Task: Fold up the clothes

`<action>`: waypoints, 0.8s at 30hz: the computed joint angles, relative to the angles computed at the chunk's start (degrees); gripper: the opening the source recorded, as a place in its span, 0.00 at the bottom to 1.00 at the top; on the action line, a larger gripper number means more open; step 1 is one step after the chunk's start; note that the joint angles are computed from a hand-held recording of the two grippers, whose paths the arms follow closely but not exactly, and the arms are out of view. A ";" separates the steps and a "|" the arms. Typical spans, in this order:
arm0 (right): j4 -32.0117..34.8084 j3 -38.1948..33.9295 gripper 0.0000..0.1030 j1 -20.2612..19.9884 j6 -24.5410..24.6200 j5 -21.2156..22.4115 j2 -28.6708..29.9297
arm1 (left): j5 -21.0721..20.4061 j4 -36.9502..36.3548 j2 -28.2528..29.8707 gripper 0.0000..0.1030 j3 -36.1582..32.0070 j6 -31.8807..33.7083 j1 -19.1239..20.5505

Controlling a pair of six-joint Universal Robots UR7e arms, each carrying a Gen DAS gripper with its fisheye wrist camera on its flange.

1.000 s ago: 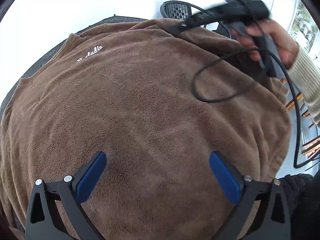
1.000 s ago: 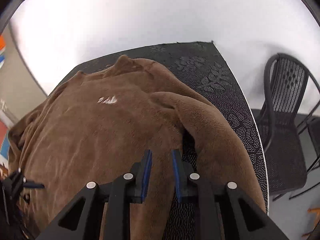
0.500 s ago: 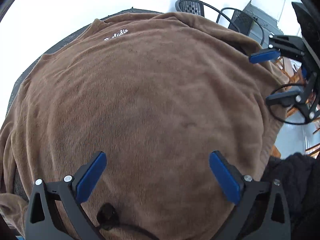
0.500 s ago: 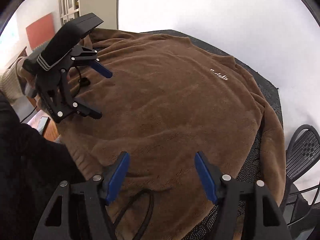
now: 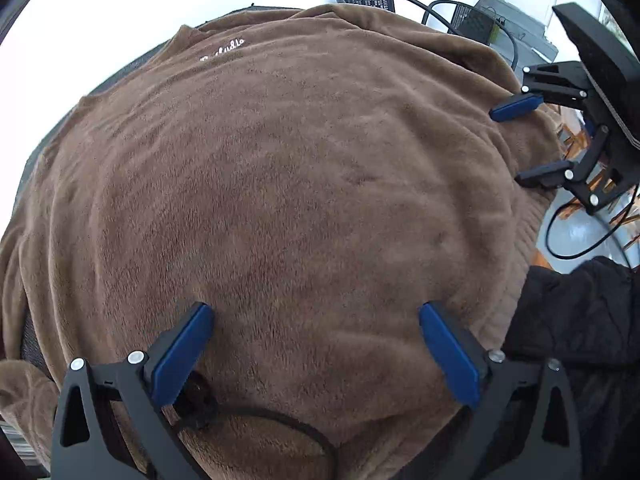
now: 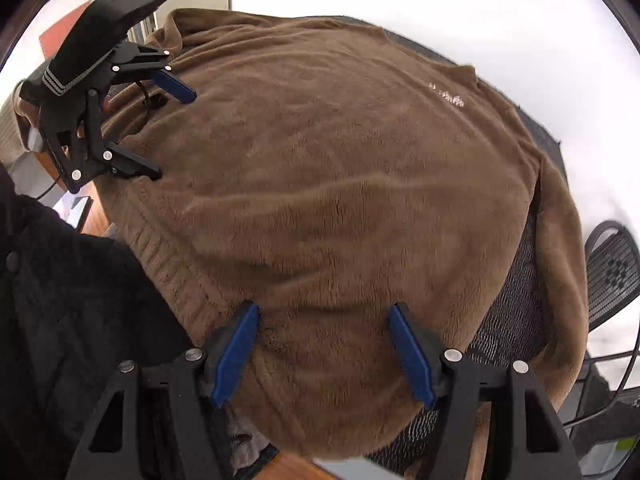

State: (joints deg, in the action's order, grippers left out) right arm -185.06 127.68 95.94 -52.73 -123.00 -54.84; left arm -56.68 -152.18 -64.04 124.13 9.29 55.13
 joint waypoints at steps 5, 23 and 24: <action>6.57 0.28 0.68 -2.38 1.97 1.39 -3.15 | -3.75 -1.25 -2.88 1.00 1.94 0.99 1.25; 9.42 -11.74 0.69 2.81 -0.17 5.36 6.54 | 0.56 -4.25 -5.12 1.00 0.17 -6.70 5.79; 11.23 -12.45 0.69 2.92 0.60 4.24 7.20 | 0.49 -4.73 -5.11 1.00 0.33 -6.32 6.17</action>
